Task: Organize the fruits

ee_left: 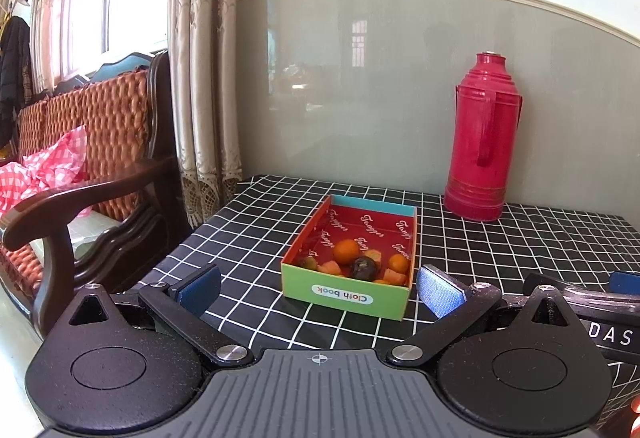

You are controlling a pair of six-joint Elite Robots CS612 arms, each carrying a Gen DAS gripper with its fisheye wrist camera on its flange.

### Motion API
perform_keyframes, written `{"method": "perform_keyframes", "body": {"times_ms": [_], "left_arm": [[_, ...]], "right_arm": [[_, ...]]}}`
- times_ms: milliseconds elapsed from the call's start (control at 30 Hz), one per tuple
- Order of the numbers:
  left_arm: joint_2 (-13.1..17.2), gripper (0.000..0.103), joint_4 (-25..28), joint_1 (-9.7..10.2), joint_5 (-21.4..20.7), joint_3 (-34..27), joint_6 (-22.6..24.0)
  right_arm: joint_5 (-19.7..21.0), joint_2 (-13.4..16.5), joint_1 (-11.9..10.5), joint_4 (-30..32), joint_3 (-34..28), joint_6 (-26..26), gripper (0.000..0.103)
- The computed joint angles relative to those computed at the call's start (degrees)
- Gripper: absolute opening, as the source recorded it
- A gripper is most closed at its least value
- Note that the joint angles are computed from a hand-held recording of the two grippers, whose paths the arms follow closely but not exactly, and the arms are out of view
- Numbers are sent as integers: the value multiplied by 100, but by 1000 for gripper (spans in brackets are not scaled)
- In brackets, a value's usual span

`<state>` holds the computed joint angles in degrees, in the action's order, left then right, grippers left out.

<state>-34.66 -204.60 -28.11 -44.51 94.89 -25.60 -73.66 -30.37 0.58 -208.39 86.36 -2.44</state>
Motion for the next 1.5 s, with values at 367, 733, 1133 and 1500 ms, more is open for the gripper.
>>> {"method": "perform_keyframes", "body": {"times_ms": [367, 733, 1133, 1500], "left_arm": [[14, 103, -30, -3, -8, -24, 60], [46, 103, -51, -14, 9, -50, 71], [47, 103, 15, 21, -96, -59, -4], [57, 103, 127, 31, -103, -100, 14]], "right_arm": [[-14, -2, 1, 0, 3, 44, 97], [-29, 6, -1, 4, 9, 86, 97], [-43, 18, 3, 4, 1, 94, 97], [-149, 40, 24, -49, -21, 98, 97]]}}
